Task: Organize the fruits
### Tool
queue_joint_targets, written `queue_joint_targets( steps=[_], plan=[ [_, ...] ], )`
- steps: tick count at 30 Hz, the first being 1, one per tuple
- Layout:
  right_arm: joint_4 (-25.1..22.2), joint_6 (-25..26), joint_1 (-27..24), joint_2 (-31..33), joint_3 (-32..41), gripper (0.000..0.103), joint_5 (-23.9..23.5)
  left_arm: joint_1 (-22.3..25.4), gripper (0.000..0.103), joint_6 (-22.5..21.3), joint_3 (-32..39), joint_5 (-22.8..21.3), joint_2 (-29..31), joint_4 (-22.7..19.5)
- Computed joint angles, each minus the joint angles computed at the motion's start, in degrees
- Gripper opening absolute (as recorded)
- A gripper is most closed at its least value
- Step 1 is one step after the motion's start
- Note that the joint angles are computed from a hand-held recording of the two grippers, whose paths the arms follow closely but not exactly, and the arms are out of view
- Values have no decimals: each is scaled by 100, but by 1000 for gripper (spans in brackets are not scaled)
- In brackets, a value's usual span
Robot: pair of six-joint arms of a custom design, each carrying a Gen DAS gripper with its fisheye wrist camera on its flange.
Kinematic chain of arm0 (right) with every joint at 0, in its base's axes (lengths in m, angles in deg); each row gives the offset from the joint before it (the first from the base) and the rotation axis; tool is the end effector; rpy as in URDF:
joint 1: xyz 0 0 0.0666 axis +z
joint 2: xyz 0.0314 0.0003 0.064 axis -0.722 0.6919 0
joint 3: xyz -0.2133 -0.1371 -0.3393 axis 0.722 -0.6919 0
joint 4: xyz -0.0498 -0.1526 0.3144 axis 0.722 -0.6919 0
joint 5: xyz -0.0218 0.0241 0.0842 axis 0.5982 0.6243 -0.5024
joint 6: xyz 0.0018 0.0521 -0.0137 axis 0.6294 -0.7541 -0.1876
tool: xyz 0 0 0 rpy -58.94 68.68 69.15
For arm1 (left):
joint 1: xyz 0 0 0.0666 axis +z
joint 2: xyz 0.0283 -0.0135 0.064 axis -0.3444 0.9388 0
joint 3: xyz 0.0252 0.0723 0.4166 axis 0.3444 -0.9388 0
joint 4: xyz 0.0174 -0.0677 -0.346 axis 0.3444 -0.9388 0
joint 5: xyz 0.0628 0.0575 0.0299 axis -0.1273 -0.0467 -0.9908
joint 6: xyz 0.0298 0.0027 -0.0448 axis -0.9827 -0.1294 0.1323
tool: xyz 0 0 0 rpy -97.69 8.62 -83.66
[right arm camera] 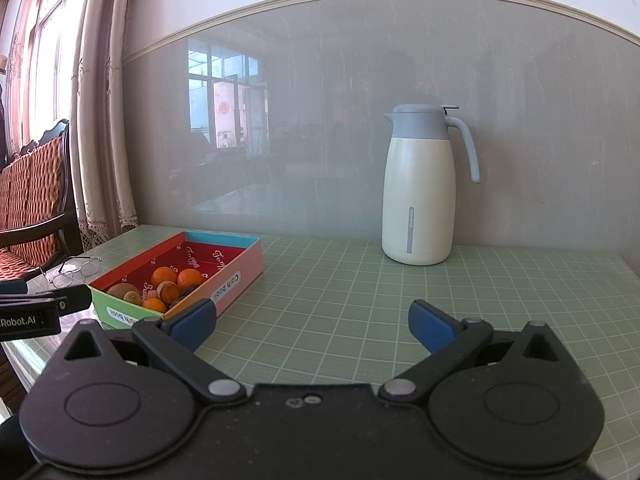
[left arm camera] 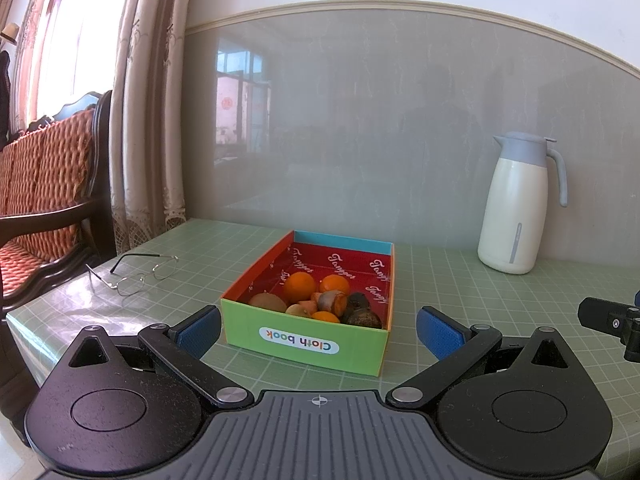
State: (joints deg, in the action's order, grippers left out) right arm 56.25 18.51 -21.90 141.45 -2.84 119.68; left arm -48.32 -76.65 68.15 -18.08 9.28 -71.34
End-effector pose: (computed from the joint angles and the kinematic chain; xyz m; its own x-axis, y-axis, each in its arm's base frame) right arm 0.3678 0.1395 0.3312 -0.3098 0.1677 -0.9359 0.3800 0.9241 0.0398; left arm 0.4705 -0.2486 0.3110 -0.3249 0.1159 -0.9386 0.3738 0.9274 -0.0149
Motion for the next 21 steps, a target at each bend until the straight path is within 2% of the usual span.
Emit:
queue_joint_targets(
  steps=[16,21],
  plan=[
    [37,-12,13,17,-21,103,1,-15,103,0,8,-44,11,28],
    [45,-22,27,32,-19,103,4,-20,103,-155,-11,79,9,54]
  ],
)
